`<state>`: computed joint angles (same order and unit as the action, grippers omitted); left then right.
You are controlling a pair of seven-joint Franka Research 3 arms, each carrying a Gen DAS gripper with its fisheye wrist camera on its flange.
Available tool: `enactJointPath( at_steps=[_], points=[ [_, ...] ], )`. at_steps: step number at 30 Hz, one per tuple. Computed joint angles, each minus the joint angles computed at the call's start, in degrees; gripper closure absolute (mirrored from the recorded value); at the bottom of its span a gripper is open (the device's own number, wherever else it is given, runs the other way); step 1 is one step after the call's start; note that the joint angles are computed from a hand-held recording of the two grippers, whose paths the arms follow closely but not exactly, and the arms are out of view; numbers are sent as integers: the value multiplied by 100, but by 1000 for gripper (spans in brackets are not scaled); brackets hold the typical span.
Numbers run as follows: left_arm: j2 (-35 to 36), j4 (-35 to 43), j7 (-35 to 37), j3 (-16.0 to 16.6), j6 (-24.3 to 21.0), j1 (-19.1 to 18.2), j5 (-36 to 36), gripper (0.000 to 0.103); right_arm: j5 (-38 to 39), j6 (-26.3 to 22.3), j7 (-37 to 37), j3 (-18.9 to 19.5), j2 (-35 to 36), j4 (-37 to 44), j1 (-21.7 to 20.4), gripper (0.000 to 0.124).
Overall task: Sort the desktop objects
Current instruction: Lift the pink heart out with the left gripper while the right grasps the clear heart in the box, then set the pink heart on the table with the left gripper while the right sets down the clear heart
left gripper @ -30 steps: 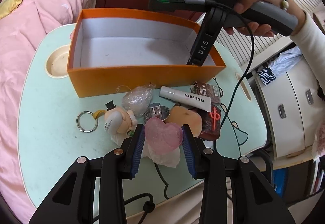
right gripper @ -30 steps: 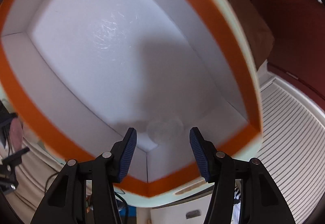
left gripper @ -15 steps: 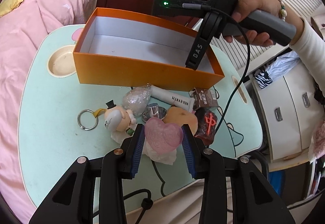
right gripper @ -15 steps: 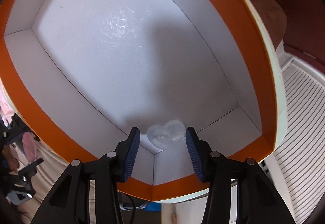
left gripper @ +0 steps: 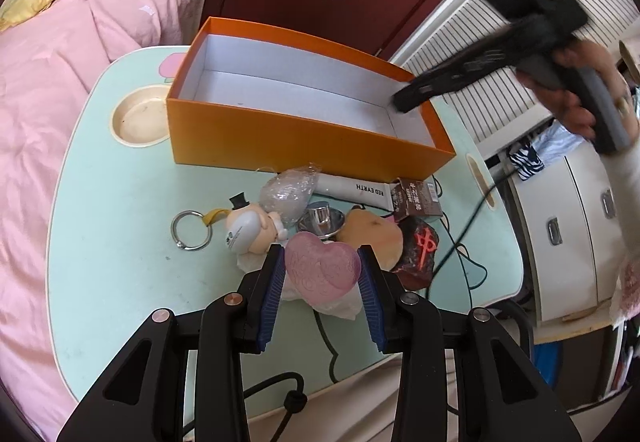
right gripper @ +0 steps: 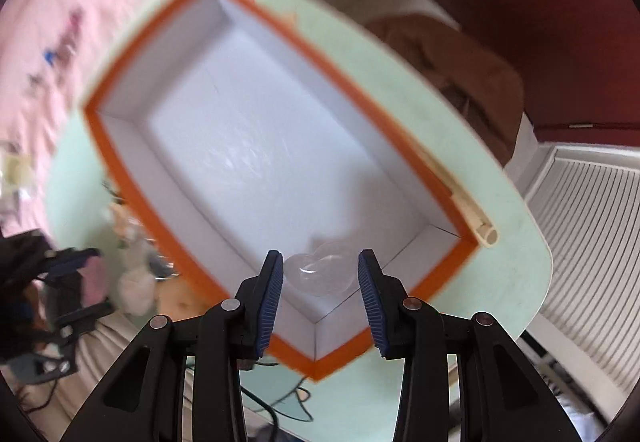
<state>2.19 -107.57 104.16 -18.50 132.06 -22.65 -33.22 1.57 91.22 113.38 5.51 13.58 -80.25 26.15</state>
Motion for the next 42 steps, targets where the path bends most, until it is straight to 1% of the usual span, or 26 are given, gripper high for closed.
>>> enactJointPath(
  at_steps=[3,5,8,9,10,11,14,18,21,24,27,29,30,31,35,36,38,40,41,42],
  points=[
    [-64,-50,39,0,16,-3,-47,65,258,761,207,51,-732,-792,-25,86],
    [-121,-85,84,-4,0,-23,-72,65,488,1434,456,185,-1443,-1721,11,86],
    [-217,-136,161,-6,-66,-75,-119,65,685,2147,827,356,-2003,-2502,9,86],
    [-250,-152,188,-5,-98,-95,-144,65,725,2437,1005,418,-2268,-2968,9,86],
    [-286,-176,222,-5,-130,-119,-173,65,777,2610,1184,484,-2437,-3233,9,86],
    [-325,-216,269,-12,-157,-152,-201,65,828,2738,1364,548,-2578,-3441,11,86],
    [-316,-274,267,-40,-209,-255,-117,65,613,3015,2193,862,-2883,-4006,36,86],
    [-233,-348,168,-109,-44,-375,102,65,345,3126,2858,1049,-3054,-4370,70,86],
    [-232,-427,136,-139,116,-434,165,65,203,3205,3101,1105,-3129,-4581,108,86],
    [-229,-444,61,-142,190,-462,244,65,108,3479,3248,1129,-3153,-4733,131,86],
    [-255,-472,26,-144,242,-480,296,65,-140,3568,3404,1183,-3143,-4744,120,86],
    [-317,-498,77,-135,251,-489,341,58,-239,3715,3481,1197,-3201,-4817,124,85],
    [-386,-560,156,-121,340,-489,307,50,-270,3801,3540,1203,-3268,-4879,123,85],
    [-456,-618,239,-95,427,-487,248,47,-297,3888,3603,1212,-3341,-4943,116,85],
    [-712,-772,593,120,759,-417,-263,47,-487,4380,4039,1289,-3857,-5354,-67,82],
    [-726,-788,514,157,959,-381,-246,46,-501,4507,4120,1299,-3988,-5462,-121,82],
    [-723,-794,313,221,1365,-305,-161,41,-479,4749,4202,1313,-4093,-5577,-215,82],
    [-584,-717,-205,249,1843,-192,170,30,-447,5028,4265,1322,-4117,-5649,-309,82],
    [-484,-653,-509,264,2068,-129,347,29,-381,5236,4221,1298,-4068,-5673,-307,81],
    [-361,-559,-723,285,2183,-75,416,28,-303,5454,4159,1268,-4007,-5694,-293,81]
  ],
)
